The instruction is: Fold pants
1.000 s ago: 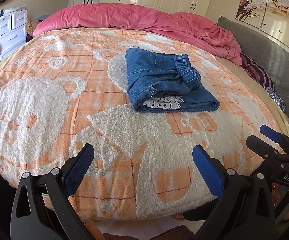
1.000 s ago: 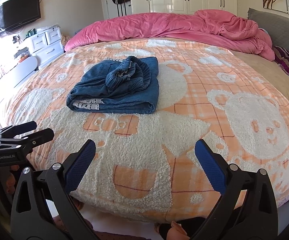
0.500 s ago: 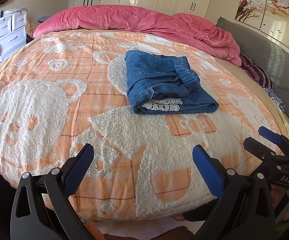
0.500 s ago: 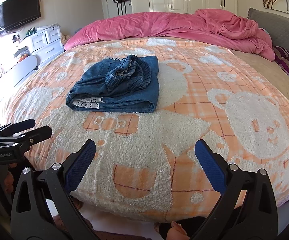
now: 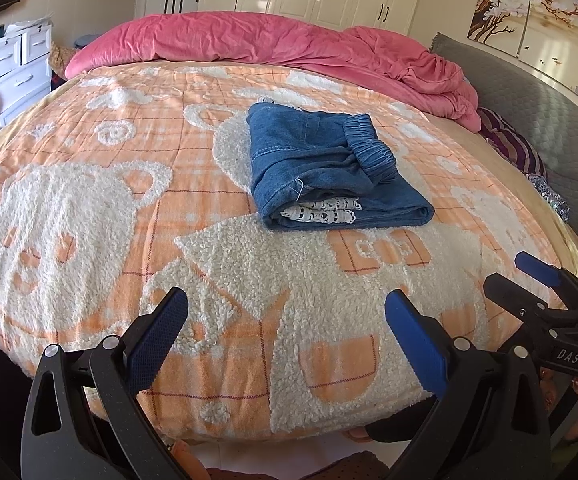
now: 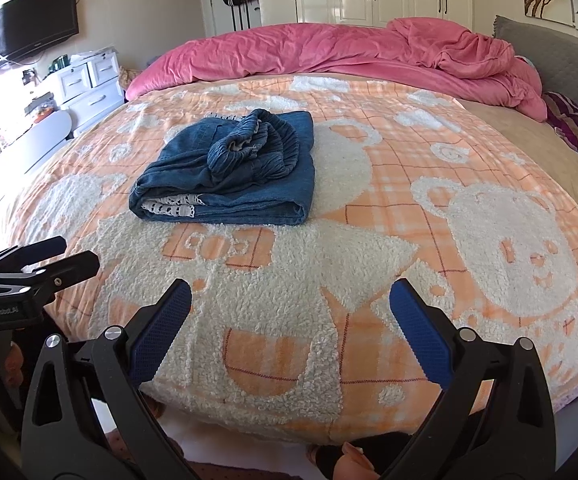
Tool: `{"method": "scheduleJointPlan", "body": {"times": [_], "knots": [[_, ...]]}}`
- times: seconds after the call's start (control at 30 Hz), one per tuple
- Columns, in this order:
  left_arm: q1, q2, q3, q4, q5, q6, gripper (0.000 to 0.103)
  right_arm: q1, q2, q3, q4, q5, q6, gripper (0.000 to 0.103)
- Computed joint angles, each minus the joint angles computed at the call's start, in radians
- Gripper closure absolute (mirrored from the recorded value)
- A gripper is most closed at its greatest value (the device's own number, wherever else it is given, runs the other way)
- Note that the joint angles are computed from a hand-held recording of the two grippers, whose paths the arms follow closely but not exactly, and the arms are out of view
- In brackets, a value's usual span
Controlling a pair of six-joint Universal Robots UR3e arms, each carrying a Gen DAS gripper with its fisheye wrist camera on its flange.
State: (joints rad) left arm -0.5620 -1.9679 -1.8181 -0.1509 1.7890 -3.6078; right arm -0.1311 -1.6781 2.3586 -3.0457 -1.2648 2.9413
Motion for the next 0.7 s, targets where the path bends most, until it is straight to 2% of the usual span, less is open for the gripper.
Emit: {"method": "scheduleJointPlan", "body": {"times": [0.7], "knots": [[-0.015,-0.003,0.034,-0.054,0.027,0.004,0.004,-0.009,-0.007,0.007,0.014,-0.006,-0.017,0.009]]}}
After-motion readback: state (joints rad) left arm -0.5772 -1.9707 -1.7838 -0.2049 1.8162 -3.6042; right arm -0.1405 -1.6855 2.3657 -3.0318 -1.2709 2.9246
